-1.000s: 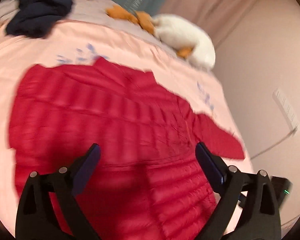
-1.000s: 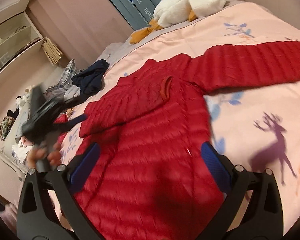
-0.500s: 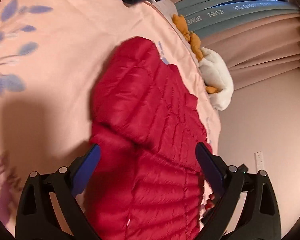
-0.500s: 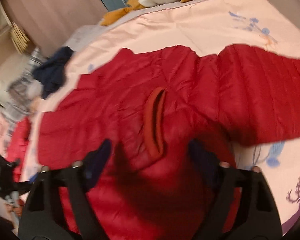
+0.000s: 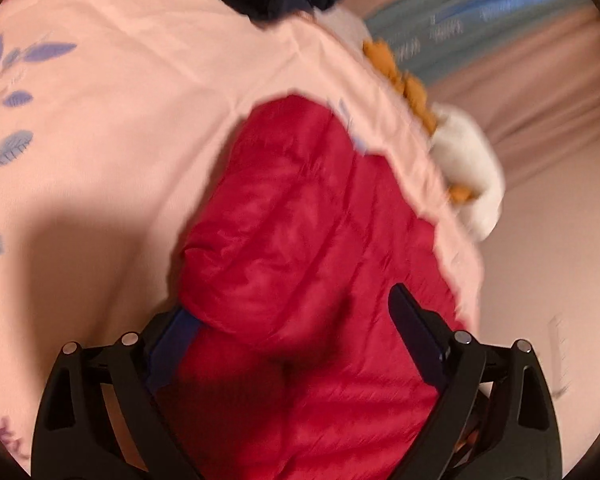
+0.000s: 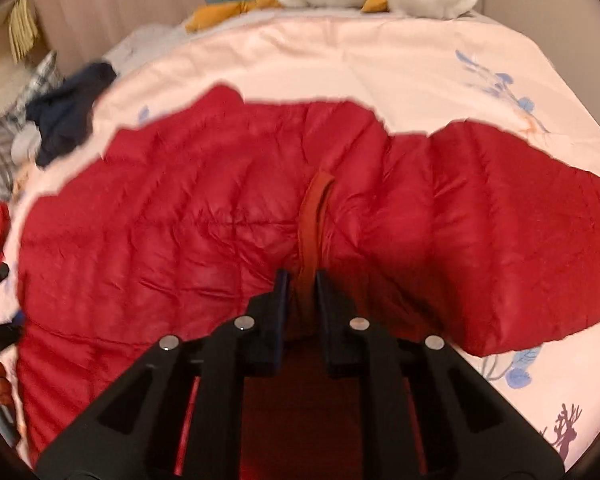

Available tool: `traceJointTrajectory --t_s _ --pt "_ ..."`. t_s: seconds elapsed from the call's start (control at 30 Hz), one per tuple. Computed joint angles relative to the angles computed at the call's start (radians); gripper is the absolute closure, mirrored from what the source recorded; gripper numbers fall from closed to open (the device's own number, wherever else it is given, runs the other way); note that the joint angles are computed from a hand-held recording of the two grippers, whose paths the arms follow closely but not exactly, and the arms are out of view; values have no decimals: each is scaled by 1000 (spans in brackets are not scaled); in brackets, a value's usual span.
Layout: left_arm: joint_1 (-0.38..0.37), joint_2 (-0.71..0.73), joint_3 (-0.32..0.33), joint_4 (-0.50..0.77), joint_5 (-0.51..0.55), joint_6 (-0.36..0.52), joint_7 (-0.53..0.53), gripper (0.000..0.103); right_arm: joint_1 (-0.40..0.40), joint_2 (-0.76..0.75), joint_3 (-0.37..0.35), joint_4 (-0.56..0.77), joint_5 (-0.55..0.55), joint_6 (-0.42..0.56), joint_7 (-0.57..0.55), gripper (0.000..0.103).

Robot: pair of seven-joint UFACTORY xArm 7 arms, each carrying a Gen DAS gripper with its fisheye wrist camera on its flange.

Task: Fold large clothes
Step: 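Fold the held sleeve across the jacket body with the left tool and release, then grasp the other sleeve cuff with the right tool and fold it across the body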

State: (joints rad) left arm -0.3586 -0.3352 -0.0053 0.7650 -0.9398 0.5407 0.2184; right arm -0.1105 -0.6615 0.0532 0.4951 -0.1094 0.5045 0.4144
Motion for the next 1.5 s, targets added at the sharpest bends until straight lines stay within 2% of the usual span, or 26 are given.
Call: traceJointTrajectory --t_s 0.07,0.1,0.17,0.27,0.37,0.43,0.47,0.53,0.6,0.63,0.73,0.8,0.87,0.97,1.03,1.1,1.17,1.3,1.4,1.5 --pt "36 -50 -18 -20 135 39 -36 9 -22 -34 13 2 -17 17 18 67" --pt "61 -91 -36 -38 222 39 -57 9 -31 -58 19 -5 -27 13 25 65" --pt "64 -146 -40 -63 303 8 -59 9 -47 -109 39 -24 -66 -26 22 60" --pt "43 -156 -55 -51 392 -58 -72 9 22 -133 4 -45 -38 -74 -33 59" --pt "3 -88 -75 -4 450 -98 -100 11 54 -80 10 -42 -15 -118 -63 59" --pt "40 -24 -151 28 579 -126 -193 17 44 -42 37 -35 -21 -107 -63 59" --pt "45 -15 -164 30 621 -124 -226 17 38 -13 51 -26 -25 -88 -58 59" --pt "62 50 -195 60 727 -87 -301 17 62 10 23 -38 -5 -93 -74 58" --pt "56 103 -199 84 792 -46 -337 16 82 23 -7 -36 25 -102 -93 58" --pt "57 113 -203 86 830 -54 -362 15 89 27 -17 -33 35 -101 -104 57" --pt "42 123 -183 122 848 -6 -389 13 151 6 -96 -44 116 -117 -175 49" --pt "24 96 -156 122 794 10 -373 13 197 -82 -166 -81 207 -124 -214 42" --pt "-4 29 -120 86 711 -1 -316 12 194 -210 -196 -140 261 -133 -231 26" --pt "-47 -108 -74 1 619 -14 -241 8 85 -430 -229 -212 265 -38 -254 20" --pt "-74 -207 -50 -61 569 -8 -212 3 -36 -568 -279 -239 251 77 -271 18" --pt "-90 -322 -22 -135 529 5 -198 2 -190 -666 -360 -248 225 176 -297 17" --pt "-79 -436 -8 -204 517 46 -214 2 -340 -680 -447 -232 196 239 -327 16" --pt "-52 -612 -11 -317 513 99 -289 2 -527 -580 -552 -193 171 258 -374 16" --pt "-43 -724 -13 -381 502 136 -358 2 -574 -498 -605 -184 201 222 -406 16" --pt "-41 -760 -23 -394 516 164 -400 2 -543 -428 -665 -177 278 136 -451 17"
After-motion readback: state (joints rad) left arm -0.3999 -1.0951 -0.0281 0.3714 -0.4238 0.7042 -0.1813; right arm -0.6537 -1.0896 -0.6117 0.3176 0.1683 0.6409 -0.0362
